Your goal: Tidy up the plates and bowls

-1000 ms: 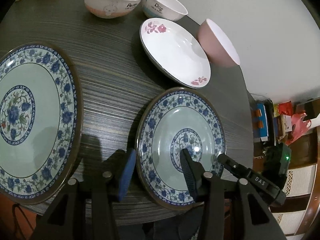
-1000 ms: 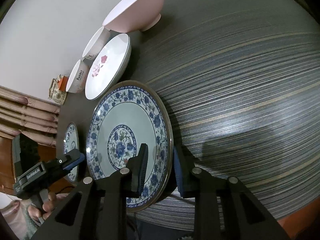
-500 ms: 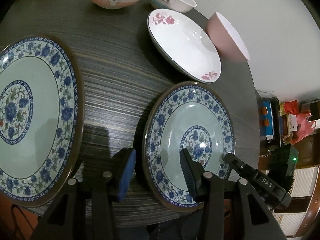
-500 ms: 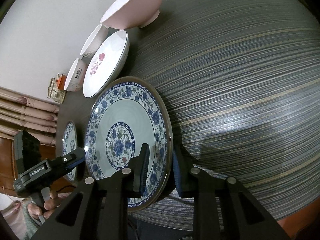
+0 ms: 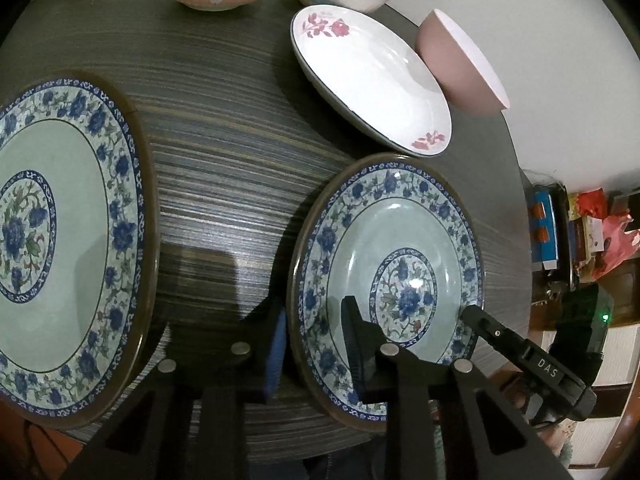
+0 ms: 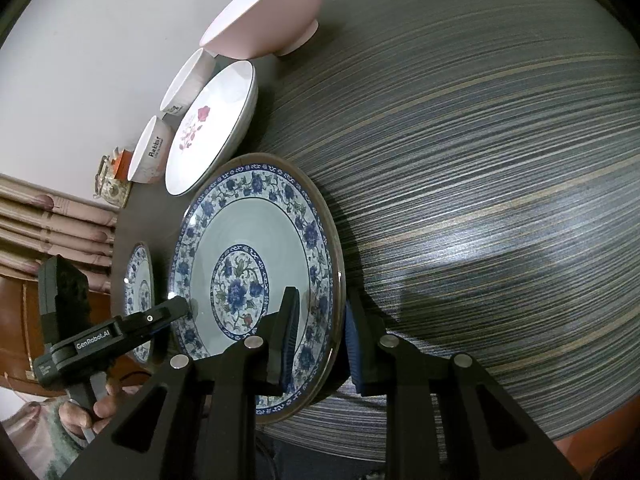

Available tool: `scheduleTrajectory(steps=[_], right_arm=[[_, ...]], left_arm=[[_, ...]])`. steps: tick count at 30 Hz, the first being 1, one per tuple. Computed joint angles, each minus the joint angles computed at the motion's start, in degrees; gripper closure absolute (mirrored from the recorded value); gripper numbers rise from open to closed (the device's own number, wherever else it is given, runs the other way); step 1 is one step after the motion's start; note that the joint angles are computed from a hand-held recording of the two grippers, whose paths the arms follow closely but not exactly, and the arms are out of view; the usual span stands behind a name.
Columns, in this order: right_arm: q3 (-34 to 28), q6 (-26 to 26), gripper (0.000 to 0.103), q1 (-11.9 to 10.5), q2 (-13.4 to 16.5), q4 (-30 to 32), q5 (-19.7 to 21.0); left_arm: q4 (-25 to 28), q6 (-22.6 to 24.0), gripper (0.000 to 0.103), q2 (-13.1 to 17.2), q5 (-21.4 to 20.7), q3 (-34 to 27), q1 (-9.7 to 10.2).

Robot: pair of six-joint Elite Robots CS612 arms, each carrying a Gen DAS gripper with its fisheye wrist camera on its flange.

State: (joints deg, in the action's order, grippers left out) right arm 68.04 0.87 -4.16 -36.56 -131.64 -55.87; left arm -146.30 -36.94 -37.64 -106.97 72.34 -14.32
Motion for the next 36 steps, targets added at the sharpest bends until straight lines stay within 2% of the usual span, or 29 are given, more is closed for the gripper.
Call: scheduleTrajectory(steps=[2, 5, 12, 21, 36], right_arm=[[-0.1, -0.4, 0.088, 0.3, 0.0, -0.2, -1.2], [0.1, -0.5, 0.088, 0.4, -0.1, -0.7, -1.8], [0.8, -1.6, 0.088, 0.9, -0.6, -2.2, -4.2], [1.6, -2.7, 0.087, 1.1, -1.3, -2.8, -4.1], [3.5, -3.6, 0.087, 1.1, -2.7, -4.7, -1.9]], left_arm=[[0.3, 0.3, 0.081, -0.1, 0.4, 0.1, -0.03], [0.5, 0.6, 0.085, -0.3, 1.3, 0.3, -0.12], [0.5, 1.5, 0.085, -0.9, 3.2, 1.0, -0.55], [-1.0, 1.8, 0.085, -2.5, 5.5, 3.0, -0.86], [-3.6, 1.3, 0.085, -4.6, 6.5, 5.6, -0.45]])
